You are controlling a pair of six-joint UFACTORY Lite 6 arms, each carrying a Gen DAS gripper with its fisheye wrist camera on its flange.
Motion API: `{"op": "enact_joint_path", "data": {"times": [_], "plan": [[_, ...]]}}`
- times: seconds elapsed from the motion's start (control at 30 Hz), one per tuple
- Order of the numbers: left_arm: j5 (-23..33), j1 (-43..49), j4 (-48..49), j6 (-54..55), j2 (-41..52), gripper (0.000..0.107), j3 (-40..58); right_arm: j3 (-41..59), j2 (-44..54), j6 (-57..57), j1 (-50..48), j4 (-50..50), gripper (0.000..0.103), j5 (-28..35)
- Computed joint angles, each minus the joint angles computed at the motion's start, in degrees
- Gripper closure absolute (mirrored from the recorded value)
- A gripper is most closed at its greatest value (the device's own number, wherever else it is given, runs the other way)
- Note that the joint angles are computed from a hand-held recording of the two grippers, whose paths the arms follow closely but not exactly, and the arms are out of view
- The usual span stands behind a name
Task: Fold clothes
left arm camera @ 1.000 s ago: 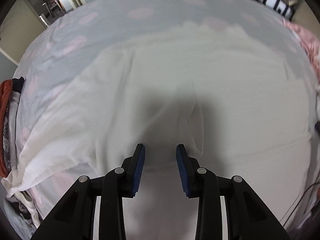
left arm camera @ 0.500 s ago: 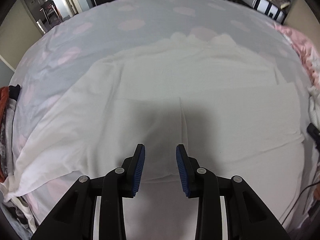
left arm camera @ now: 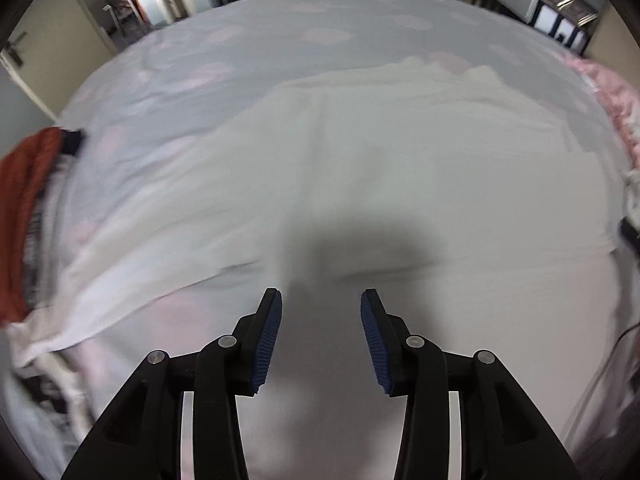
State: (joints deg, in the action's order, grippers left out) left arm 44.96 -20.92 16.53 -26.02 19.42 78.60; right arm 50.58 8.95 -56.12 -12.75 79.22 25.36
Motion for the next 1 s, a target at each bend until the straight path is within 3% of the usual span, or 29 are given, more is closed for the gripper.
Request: {"op": "enact_joint_path", "data": {"times": [0.1, 0.23, 0.4, 0.53, 0.6, 0.8, 1.0], "plan": [[2.87, 6.51, 7.06, -1.12, -7.40, 0.064, -6.67, -0.10, 0.03, -0.77, 1.18, 0.82, 0.088, -0.19], [4.75, 22.04, 8.18, 3.22, -13.00, 0.064, -7.32, 0.38, 1.40, -1.13, 2.49, 0.91, 0.088, 0.69], [3.47, 42.05, 7.20, 12.70, -15.58, 0.064, -5.17, 0.31, 1.74, -3.65, 3.84, 2.66, 0.088, -0.26], [-1.62, 53.05, 6.00, 22.34, -12.20, 0.057, -2.01, 0.38, 2.32, -6.01, 4.18, 5.20, 0.088, -0.38], [-5.33, 55.20, 8.39, 24.59, -11.22, 0.047, -3.06, 0.41, 2.42, -6.75, 4.50, 5.83, 0.088, -0.66], [-12.26, 59.12, 15.84, 23.63, -3.95, 0.047, -3.88, 0.98, 2.47, -6.57, 6.12, 5.34, 0.088, -2.53], [-14.31, 61.01, 21.64, 17.60, 3.83, 0.047, 0.34, 1.90, 3.32, -6.58, 8.76, 4.65, 0.088, -4.17]]}}
